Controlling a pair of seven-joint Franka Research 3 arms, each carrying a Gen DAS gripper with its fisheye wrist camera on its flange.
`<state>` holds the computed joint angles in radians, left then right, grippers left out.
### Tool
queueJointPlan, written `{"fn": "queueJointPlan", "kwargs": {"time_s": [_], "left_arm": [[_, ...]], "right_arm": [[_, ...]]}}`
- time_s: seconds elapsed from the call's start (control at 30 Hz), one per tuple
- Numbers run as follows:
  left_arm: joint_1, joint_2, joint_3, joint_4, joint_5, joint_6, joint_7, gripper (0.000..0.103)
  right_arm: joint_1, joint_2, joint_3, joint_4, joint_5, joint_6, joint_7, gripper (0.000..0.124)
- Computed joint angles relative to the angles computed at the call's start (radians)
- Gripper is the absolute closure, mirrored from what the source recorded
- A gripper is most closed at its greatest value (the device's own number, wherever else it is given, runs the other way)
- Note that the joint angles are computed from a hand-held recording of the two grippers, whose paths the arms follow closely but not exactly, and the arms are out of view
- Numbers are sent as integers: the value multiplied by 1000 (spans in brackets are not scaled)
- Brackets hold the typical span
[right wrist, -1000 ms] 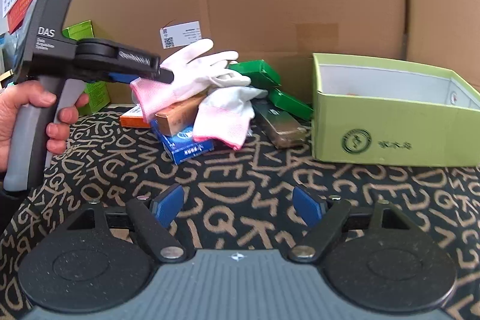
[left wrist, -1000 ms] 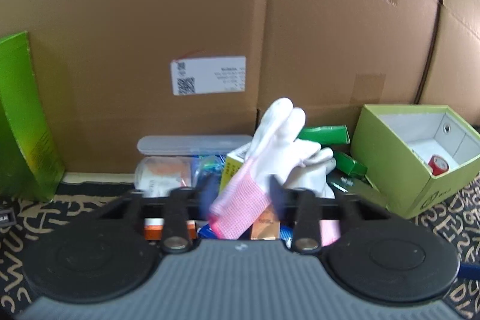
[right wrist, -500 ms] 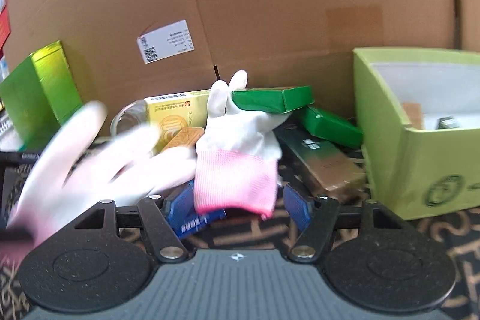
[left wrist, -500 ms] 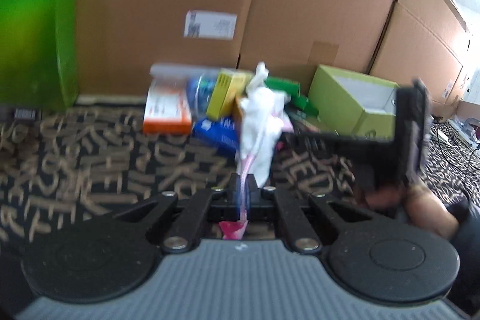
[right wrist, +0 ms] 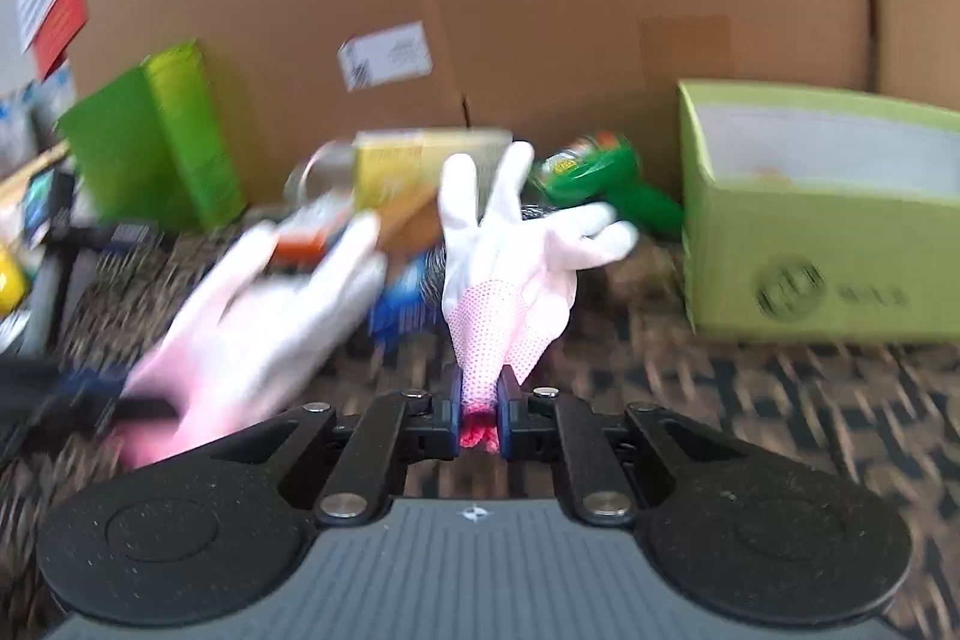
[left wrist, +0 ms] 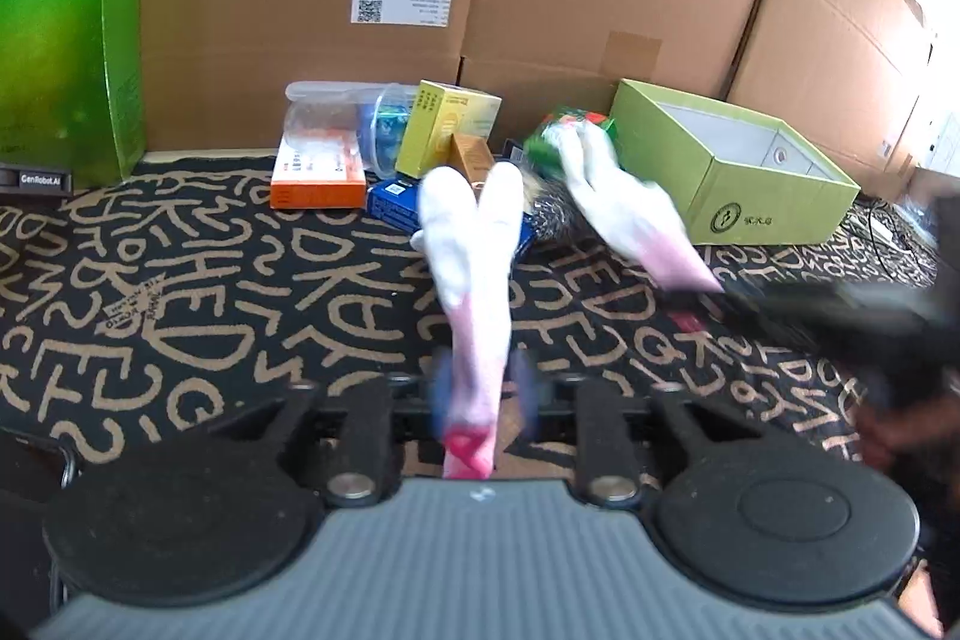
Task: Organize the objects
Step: 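Grasp one white-pink glove with the left tool while the right grasps the other, then carry both gloves into the shoebox and open both tools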
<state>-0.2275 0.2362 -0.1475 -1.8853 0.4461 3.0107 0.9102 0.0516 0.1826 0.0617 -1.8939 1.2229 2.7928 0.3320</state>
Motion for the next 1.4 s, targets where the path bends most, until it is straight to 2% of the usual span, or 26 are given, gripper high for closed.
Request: {"fn": "queueJointPlan", "kwargs": {"time_s": [0.07, 0.1, 0.13, 0.2, 0.27, 0.33, 0.43, 0.47, 0.53, 0.6, 0.7, 0.73, 0.77, 0.8, 0.83, 0.87, 0.9, 0.97, 1.07, 1.17, 1.3, 1.4], "left_arm": [[-62, 5, 70, 18, 109, -13, -98, 48], [-80, 11, 91, 32, 158, -20, -137, 47], [-81, 20, 92, 49, 182, -31, -148, 46], [-79, 46, 85, 90, 206, -55, -156, 39], [-101, 73, 106, 136, 266, -86, -199, 31], [-102, 101, 102, 178, 296, -115, -195, 30], [-81, 140, 68, 227, 265, -157, -129, 30], [-73, 150, 58, 238, 245, -169, -107, 32], [-56, 165, 36, 249, 198, -179, -59, 43], [-36, 172, 11, 251, 138, -185, -6, 57], [-49, 172, 29, 248, 122, -190, -1, 57], [-51, 173, 32, 249, 118, -195, 1, 57], [-47, 173, 27, 248, 106, -201, 12, 64], [-52, 170, 33, 247, 109, -209, 9, 76], [-64, 164, 47, 243, 126, -214, -5, 83], [-52, 156, 35, 233, 108, -212, 8, 91], [-24, 145, 5, 217, 58, -199, 40, 93], [30, 112, -54, 169, -47, -148, 112, 93], [52, 57, -82, 113, -120, -78, 168, 93], [100, 37, -158, 109, -245, -20, 290, 93], [119, 83, -236, 205, -363, -12, 431, 93], [77, 167, -241, 350, -386, -54, 479, 93]], "right_arm": [[-14, -81, -16, -95, -20, -60, -26, 110], [-14, -111, -27, -131, -31, -83, -39, 110], [-8, -132, -37, -157, -54, -88, -30, 109], [8, -151, -50, -182, -92, -81, -25, 101], [22, -157, -55, -190, -82, -46, -36, 78], [33, -147, -56, -173, -56, -19, -43, 64], [42, -112, -51, -126, -20, 2, -36, 64], [42, -100, -48, -112, -11, 3, -33, 64], [47, -75, -43, -93, -49, 23, 21, 64], [50, -49, -33, -80, -88, 44, 50, 64], [49, -21, -11, -73, -104, 98, 61, 65], [43, -16, -4, -71, -95, 97, 56, 72], [34, -16, 3, -71, -75, 88, 38, 89], [28, -20, 10, -74, -48, 87, 11, 95], [25, -30, 9, -81, -46, 73, 12, 107], [19, -43, 7, -88, -32, 48, 3, 109], [14, -59, 5, -97, -5, 27, -18, 109], [11, -98, -6, -117, 54, -6, -75, 110], [16, -160, -34, -140, 177, -44, -183, 110], [25, -200, -65, -145, 267, -60, -255, 110], [32, -220, -92, -130, 338, -46, -323, 110], [27, -211, -104, -99, 352, -9, -348, 110]]}}
